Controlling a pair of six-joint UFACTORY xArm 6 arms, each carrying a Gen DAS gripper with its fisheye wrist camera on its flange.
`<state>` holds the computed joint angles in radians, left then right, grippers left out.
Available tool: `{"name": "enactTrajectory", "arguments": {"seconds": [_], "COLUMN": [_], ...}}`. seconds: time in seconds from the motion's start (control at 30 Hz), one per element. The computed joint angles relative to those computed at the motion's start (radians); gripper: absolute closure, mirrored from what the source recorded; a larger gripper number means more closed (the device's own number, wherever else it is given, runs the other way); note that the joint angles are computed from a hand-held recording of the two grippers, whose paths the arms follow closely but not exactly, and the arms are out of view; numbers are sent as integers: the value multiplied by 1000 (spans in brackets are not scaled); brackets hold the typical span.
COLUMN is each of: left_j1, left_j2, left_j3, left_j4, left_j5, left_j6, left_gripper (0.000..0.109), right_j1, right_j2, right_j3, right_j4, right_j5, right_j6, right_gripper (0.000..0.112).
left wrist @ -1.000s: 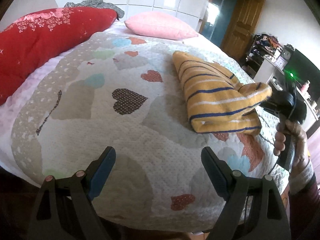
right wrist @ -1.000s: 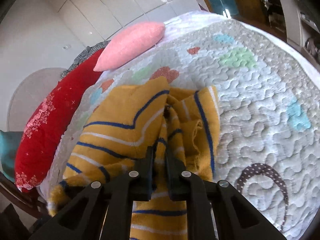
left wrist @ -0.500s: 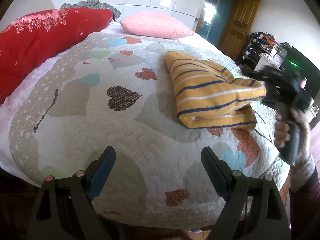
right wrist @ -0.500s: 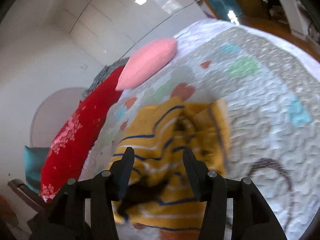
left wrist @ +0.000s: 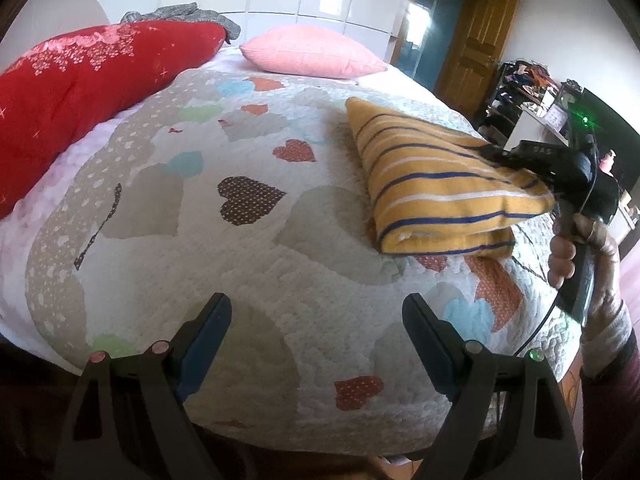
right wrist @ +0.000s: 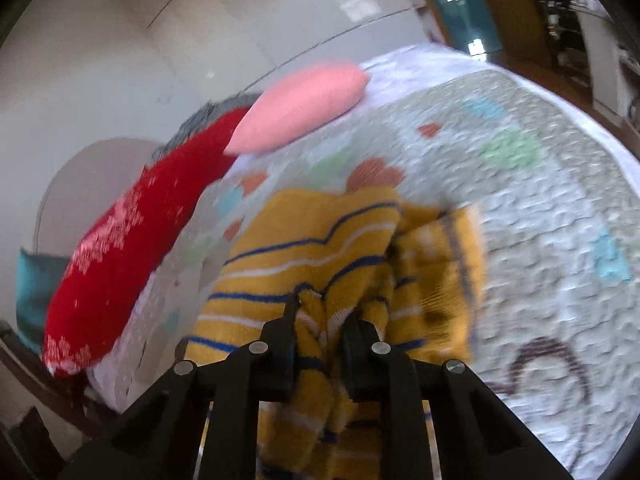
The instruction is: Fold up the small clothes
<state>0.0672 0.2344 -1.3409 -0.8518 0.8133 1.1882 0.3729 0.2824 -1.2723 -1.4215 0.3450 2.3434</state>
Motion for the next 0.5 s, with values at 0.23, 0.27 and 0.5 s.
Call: {"name": "enactTrajectory", "arguments": {"seconds": [0.23,0.27,0.5], "left_j1": [-9,-8,-7], "left_j2": [22,26,16], "left_j3": [-10,-15,-4], "left_j4": [35,40,34], "left_j5": [13,19,14], "left_j6": [-28,-37,-23], "left_gripper": [22,22,22], "right_j1": [-40,-40,-13], "right_j2": [-49,-40,-55], "right_j3": [135,132,158], "right_j4": [-42,-46,-147], "right_j5": [-40,-48,-11], "right_j6": [130,131,266], "right_gripper": [93,92,72]}}
